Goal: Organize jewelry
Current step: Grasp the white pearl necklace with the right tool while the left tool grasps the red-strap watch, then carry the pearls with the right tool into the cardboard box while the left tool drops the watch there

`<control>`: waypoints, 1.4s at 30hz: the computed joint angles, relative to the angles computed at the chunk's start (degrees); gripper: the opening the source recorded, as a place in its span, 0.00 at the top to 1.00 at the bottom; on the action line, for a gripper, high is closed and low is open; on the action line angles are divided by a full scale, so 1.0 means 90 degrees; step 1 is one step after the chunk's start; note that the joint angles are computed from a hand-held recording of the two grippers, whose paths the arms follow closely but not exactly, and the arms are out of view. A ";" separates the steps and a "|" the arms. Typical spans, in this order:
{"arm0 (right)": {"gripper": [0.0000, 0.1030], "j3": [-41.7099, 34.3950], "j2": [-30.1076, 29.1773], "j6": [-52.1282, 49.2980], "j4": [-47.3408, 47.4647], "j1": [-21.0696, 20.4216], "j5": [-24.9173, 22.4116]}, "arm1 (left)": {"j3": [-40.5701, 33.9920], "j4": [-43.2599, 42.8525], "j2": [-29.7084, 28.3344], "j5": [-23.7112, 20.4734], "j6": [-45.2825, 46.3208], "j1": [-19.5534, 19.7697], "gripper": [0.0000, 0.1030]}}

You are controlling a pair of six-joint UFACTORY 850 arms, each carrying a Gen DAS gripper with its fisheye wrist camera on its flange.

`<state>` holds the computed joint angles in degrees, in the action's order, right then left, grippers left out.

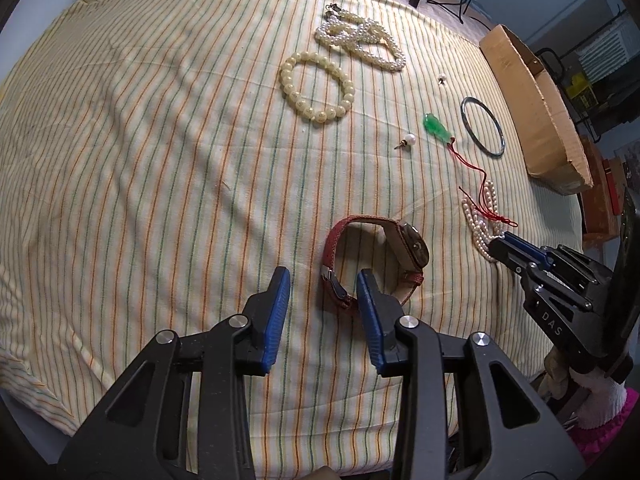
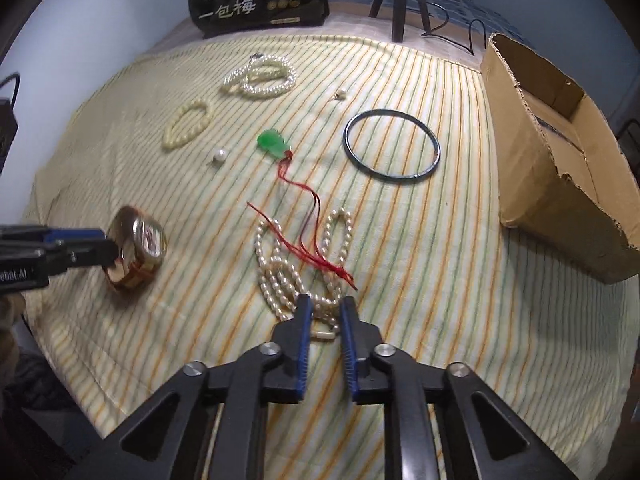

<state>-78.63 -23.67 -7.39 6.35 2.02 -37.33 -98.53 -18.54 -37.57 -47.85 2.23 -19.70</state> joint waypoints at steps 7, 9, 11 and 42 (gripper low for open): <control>0.98 0.0179 0.0119 -0.0129 0.0074 -0.0114 0.0037 | 0.0020 -0.0011 -0.0005 0.0013 0.0058 -0.0019 0.72; 0.87 0.0202 0.0128 -0.0262 0.0193 -0.0126 0.0072 | 0.0008 -0.0036 -0.0032 0.0011 0.0026 -0.0018 0.72; 0.75 0.0204 0.0120 -0.0412 0.0410 -0.0127 0.0088 | -0.0016 -0.0088 -0.0064 -0.0016 0.0017 -0.0002 0.72; 0.96 0.0348 0.0346 -0.0598 0.0132 0.0012 0.0322 | -0.0053 -0.0045 -0.0142 0.0069 0.0023 -0.0151 0.89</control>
